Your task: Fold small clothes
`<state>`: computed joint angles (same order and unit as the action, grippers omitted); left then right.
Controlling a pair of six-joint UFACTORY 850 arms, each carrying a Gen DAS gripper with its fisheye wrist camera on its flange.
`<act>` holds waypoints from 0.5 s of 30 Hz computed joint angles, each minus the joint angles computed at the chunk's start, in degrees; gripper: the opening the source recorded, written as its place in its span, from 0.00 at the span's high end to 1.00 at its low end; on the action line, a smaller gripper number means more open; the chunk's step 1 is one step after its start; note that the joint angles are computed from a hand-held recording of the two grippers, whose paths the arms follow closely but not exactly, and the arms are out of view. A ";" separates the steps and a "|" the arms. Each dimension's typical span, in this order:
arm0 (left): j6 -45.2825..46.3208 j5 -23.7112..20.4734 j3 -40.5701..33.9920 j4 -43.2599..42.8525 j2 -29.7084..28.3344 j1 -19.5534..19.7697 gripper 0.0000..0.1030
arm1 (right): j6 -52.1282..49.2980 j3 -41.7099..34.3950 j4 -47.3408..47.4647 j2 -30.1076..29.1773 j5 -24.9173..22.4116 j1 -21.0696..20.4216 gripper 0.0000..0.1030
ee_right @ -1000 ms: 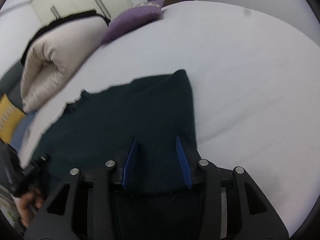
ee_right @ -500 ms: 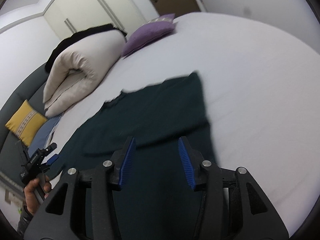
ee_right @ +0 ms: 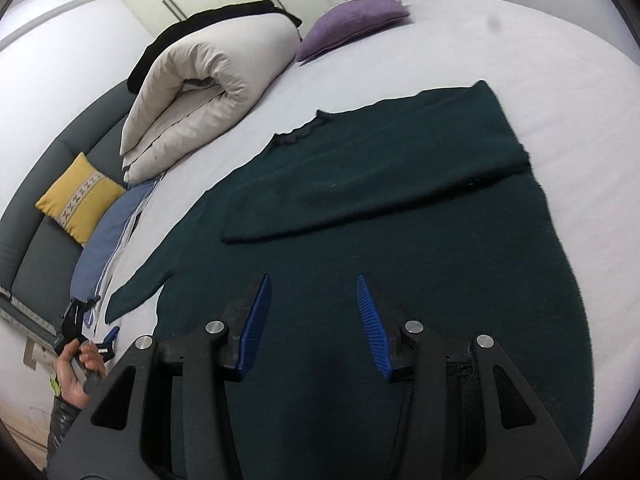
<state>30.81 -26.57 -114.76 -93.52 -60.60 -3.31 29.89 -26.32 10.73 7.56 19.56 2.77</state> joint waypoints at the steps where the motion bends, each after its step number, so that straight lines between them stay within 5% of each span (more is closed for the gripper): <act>1: -1.33 0.31 -0.95 -0.03 -0.70 0.04 0.21 | -0.54 -0.18 0.62 -0.07 -0.08 0.44 0.58; 4: -7.60 1.57 -5.36 3.81 -3.02 0.45 0.21 | -2.57 -0.78 3.41 -0.51 -0.36 1.86 0.58; 6: -11.98 1.66 -9.23 6.94 -5.38 0.53 0.31 | -0.61 -1.52 1.09 -1.51 -0.26 1.44 0.58; 8: -20.22 0.74 -12.93 12.46 -8.08 1.03 0.73 | 0.51 -1.82 0.12 -2.15 0.01 1.42 0.58; 10: -28.01 -0.73 -16.26 18.45 -10.22 1.14 0.92 | 2.32 -1.91 -1.52 -2.76 0.62 1.24 0.58; 15: -24.25 1.58 -17.40 26.56 -8.01 -1.32 0.92 | 5.47 -1.28 -4.42 -3.16 2.51 0.68 0.58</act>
<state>6.56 -25.00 -132.16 -66.96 -68.61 -4.62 35.37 -27.60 6.31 4.40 22.07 3.45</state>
